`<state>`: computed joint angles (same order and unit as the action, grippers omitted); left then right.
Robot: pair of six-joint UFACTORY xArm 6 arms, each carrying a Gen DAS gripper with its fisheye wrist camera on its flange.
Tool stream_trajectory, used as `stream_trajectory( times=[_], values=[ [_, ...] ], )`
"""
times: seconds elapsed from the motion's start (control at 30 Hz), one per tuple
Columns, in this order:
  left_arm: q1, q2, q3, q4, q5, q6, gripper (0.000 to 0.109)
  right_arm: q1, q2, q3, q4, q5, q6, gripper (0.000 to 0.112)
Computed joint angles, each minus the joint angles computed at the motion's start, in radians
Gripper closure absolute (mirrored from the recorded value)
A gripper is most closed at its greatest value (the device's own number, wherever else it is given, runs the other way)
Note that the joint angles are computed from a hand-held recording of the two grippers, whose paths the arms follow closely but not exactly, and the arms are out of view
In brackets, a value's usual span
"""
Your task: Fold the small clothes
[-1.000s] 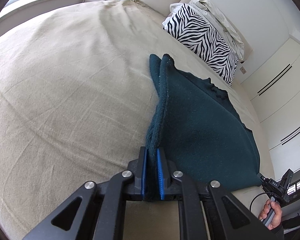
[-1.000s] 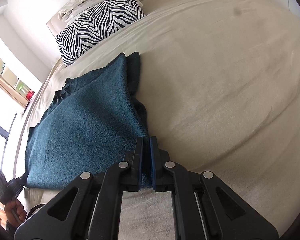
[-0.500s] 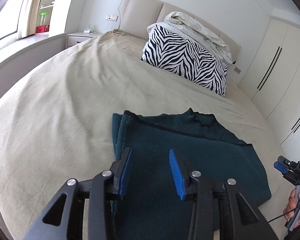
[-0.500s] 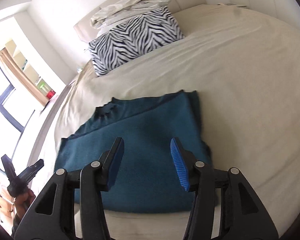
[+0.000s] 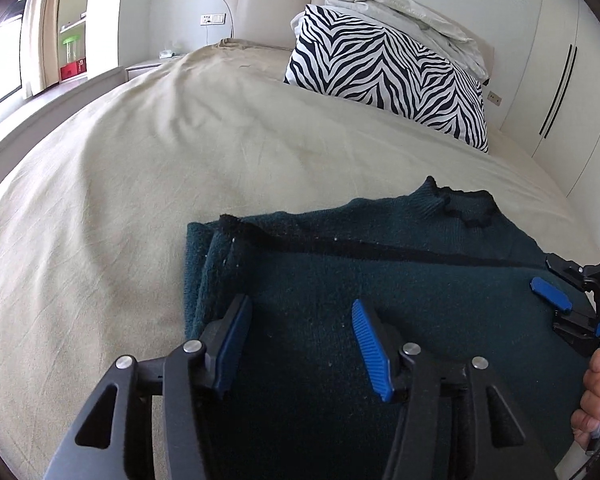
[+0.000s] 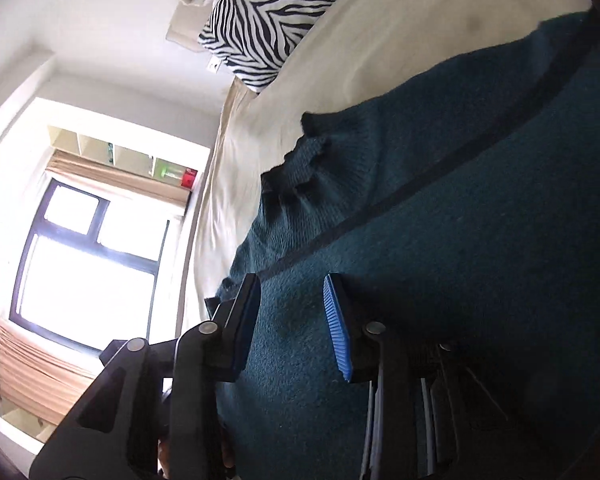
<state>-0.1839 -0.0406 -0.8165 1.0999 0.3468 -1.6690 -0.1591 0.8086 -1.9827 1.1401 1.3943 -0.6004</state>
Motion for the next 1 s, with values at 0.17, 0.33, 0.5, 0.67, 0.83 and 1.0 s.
stream_trajectory(
  times=[0.17, 0.33, 0.5, 0.67, 0.83, 1.0],
  values=[
    [-0.001, 0.014, -0.010, 0.030, -0.006, -0.021, 0.047, -0.115, 0.065, -0.056, 0.114, -0.072, 0.051, 0.085],
    [-0.067, -0.059, 0.027, -0.068, 0.071, 0.031, 0.047, -0.175, 0.007, -0.010, 0.060, -0.213, 0.064, 0.086],
    [-0.231, -0.119, 0.059, -0.139, 0.154, 0.055, 0.047, -0.207, -0.155, 0.167, 0.059, -0.101, -0.002, 0.083],
    [-0.341, -0.079, 0.045, -0.195, 0.281, 0.079, 0.044, -0.128, -0.404, 0.497, -0.002, 0.107, -0.197, 0.081],
    [-0.329, -0.084, 0.059, -0.208, 0.253, 0.105, 0.042, -0.087, -0.442, 0.648, -0.102, 0.069, -0.237, 0.086],
    [-0.323, -0.096, 0.080, -0.181, 0.230, 0.076, 0.042, -0.197, -0.411, 0.606, -0.069, 0.025, -0.212, 0.086]
  ],
)
